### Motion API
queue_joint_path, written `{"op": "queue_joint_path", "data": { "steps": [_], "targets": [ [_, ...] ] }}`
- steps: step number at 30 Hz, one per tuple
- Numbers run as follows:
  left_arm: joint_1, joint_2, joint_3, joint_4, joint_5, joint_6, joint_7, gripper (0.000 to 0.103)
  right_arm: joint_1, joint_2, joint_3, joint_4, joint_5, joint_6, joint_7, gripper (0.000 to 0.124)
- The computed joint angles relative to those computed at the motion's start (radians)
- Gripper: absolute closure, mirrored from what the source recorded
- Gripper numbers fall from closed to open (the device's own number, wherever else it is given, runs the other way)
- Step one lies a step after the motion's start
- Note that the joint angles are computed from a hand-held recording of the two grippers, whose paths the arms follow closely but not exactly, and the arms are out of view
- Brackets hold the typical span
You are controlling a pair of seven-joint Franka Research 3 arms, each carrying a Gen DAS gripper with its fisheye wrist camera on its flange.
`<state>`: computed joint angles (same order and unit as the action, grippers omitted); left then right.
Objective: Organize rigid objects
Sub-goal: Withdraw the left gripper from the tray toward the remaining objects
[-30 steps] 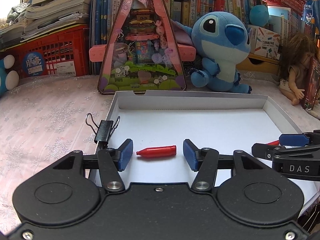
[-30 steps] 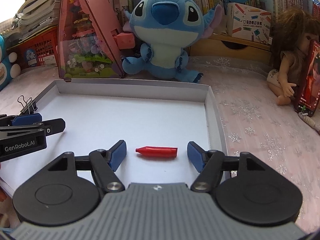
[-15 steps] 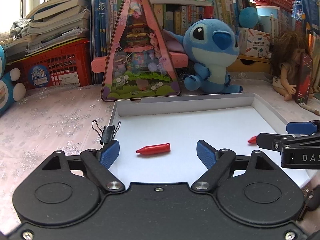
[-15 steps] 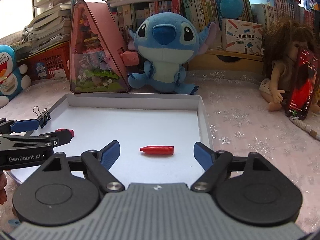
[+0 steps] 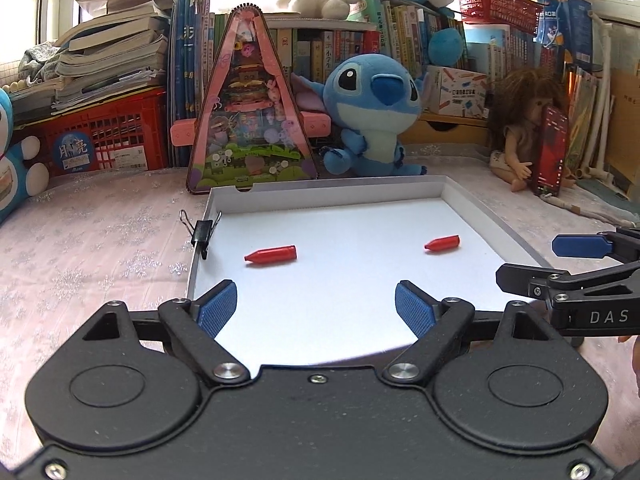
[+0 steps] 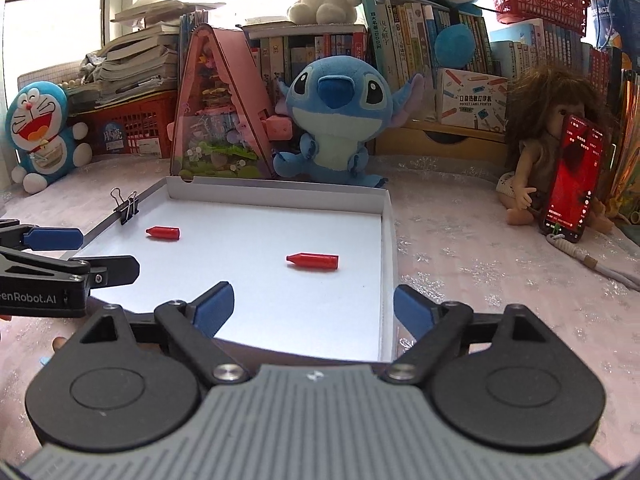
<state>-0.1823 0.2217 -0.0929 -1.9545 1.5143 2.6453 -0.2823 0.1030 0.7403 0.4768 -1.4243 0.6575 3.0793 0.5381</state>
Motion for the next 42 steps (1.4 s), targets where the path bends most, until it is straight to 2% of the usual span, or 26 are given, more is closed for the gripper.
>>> {"op": "queue_joint_path", "data": {
  "steps": [7,17,23,29,42],
  "targets": [
    [0.002,-0.059,-0.017,-0.08,0.022,0.016,-0.042,0.018,-0.117,-0.026,0.134,-0.099,0.036,0.061,-0.111,0.031],
    [0.019,-0.116,-0.041,-0.163,0.047,0.026,-0.104,0.017,-0.238,-0.031,0.255,-0.183,0.047,0.102,-0.158,0.03],
    [0.024,-0.133,-0.052,-0.188,0.065,0.029,-0.127,0.016,-0.313,-0.015,0.341,-0.226,-0.007,0.146,-0.161,0.028],
    [0.043,-0.154,-0.053,-0.217,0.131,0.1,-0.201,0.016,-0.369,-0.002,0.394,-0.268,-0.084,0.181,-0.125,0.028],
    [0.045,-0.193,-0.071,-0.282,0.116,0.063,-0.198,0.017,-0.408,-0.005,0.399,-0.328,-0.232,0.22,0.018,0.027]
  ]
}}
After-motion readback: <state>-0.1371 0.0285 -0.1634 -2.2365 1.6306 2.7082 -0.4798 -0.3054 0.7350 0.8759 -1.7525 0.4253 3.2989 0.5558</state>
